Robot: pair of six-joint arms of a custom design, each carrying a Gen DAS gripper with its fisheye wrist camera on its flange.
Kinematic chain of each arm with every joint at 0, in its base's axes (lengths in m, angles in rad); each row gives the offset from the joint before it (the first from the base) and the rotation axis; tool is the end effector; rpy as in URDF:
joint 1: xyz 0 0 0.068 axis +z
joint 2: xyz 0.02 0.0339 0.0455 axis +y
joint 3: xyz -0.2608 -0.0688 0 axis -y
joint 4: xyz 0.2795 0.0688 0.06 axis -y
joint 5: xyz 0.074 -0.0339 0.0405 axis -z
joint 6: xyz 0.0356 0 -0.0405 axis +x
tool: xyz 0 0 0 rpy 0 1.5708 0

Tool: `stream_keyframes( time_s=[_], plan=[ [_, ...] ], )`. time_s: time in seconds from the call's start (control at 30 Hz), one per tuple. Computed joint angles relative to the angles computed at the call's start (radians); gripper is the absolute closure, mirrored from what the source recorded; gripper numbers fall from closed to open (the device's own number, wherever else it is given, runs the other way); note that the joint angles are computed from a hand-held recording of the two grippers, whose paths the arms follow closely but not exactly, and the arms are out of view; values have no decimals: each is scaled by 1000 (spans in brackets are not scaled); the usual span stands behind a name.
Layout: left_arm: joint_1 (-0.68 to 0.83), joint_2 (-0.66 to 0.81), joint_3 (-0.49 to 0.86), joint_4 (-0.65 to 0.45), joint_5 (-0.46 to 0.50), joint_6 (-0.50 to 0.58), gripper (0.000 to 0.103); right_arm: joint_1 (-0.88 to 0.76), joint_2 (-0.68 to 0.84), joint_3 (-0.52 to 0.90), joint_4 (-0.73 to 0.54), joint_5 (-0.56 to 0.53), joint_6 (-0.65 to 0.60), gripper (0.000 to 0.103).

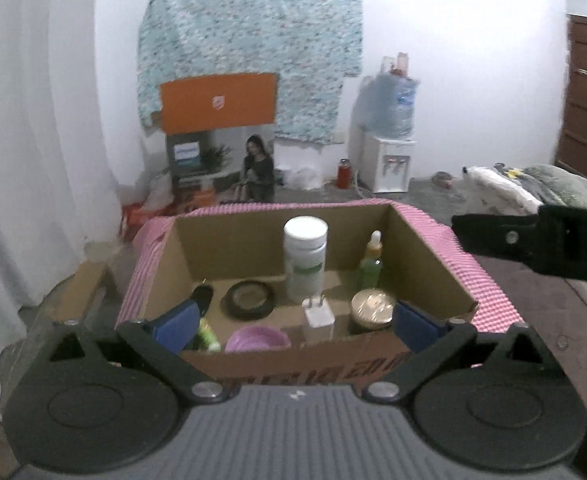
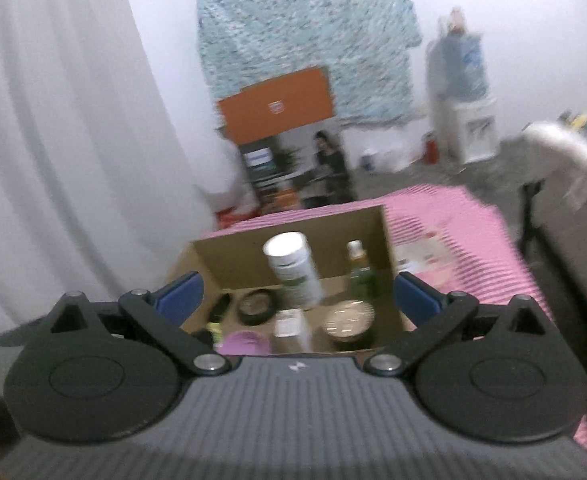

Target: Organize rigid objects

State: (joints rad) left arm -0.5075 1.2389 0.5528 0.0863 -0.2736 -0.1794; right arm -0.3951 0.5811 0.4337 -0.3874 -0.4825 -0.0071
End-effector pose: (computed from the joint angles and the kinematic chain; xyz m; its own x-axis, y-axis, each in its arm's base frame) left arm 0.2482 -0.1270 0.1683 -0.5341 0.1004 -0.8394 0.1806 0.9836 0.0028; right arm 0.1707 -0.0533 0.2212 -0.4702 0.1893 -0.8620 -0.0308 0.9726 0.2304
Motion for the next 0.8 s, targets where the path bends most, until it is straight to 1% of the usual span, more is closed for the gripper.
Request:
stream_keyframes(
  time_s=[0.1,0.2,0.23,0.3,0.37,0.5,0.57,0.7,0.8],
  plan=[
    [-4,-16,-31,27,-31,-16,0,64,-111,-50,-22,150,9,1],
    [11,-13,-35,28,-18,33,0,103,-167,-89,-33,252,24,1],
    [14,-13,-41,35,-12,54,0,112,-174,-98,-36,274,28,1],
    [27,-16,-55,52,-3,61,0,124,-188,-121,-32,293,28,1],
    [47,-12,-61,58,15,60,0,121,-197,-142,-31,284,20,1],
    [98,13,-25,-15,53,48,0,137,-118,-157,26,233,-15,1],
    [120,15,-24,-27,64,47,0,185,-59,-161,78,266,-18,1],
    [150,23,-13,-56,92,42,0,265,30,-152,132,310,-12,1],
    [155,44,-2,-58,75,45,0,318,116,-139,189,349,7,1]
  ],
)
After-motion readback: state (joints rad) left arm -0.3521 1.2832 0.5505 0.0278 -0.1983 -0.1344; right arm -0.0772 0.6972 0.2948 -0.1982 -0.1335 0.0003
